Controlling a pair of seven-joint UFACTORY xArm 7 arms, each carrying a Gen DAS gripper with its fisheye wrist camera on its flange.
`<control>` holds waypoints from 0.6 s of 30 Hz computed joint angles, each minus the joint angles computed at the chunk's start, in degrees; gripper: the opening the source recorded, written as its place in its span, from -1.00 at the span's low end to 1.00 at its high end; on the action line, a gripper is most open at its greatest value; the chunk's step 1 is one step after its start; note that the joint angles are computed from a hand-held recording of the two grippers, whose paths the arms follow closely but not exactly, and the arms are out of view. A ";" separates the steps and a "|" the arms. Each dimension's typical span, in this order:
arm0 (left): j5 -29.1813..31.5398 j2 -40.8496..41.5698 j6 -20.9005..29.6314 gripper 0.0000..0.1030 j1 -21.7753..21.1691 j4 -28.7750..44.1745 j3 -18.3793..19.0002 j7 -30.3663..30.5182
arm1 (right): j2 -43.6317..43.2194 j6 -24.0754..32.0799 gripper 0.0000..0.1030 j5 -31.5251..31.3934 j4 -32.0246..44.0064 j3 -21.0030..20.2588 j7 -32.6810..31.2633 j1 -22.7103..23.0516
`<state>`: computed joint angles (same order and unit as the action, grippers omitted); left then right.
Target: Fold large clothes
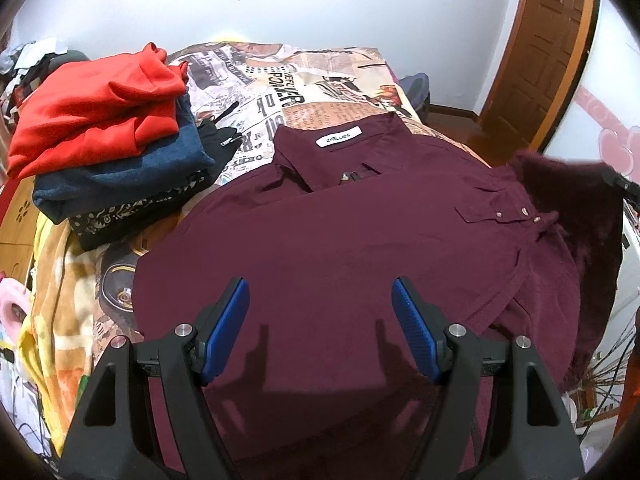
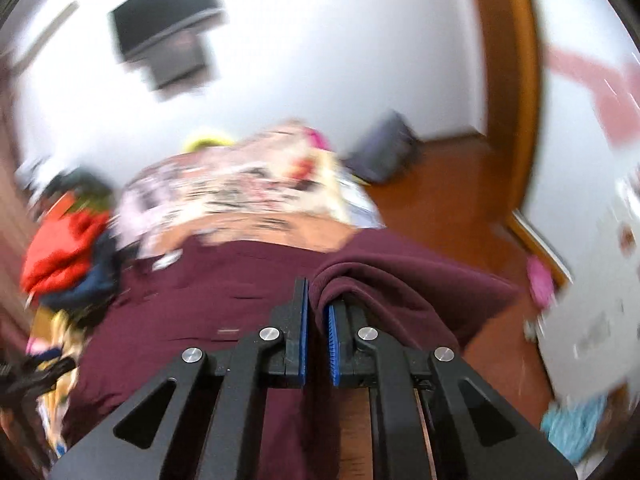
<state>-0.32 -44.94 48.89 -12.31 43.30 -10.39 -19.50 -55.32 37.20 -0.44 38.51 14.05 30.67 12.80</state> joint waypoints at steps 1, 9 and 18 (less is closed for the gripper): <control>-0.13 -0.18 -0.11 0.41 -0.18 -0.14 0.16 0.15 | 1.62 -1.27 -0.85 0.48 0.90 0.49 -1.19 1.94; -1.29 -2.81 0.88 0.41 -0.75 -1.94 1.41 1.49 | 16.02 1.57 -0.85 2.93 3.30 4.25 -4.49 10.95; -1.75 -3.99 1.99 0.41 -0.23 -3.26 1.09 1.49 | 10.87 9.80 -0.56 9.28 0.55 -2.41 -2.97 12.77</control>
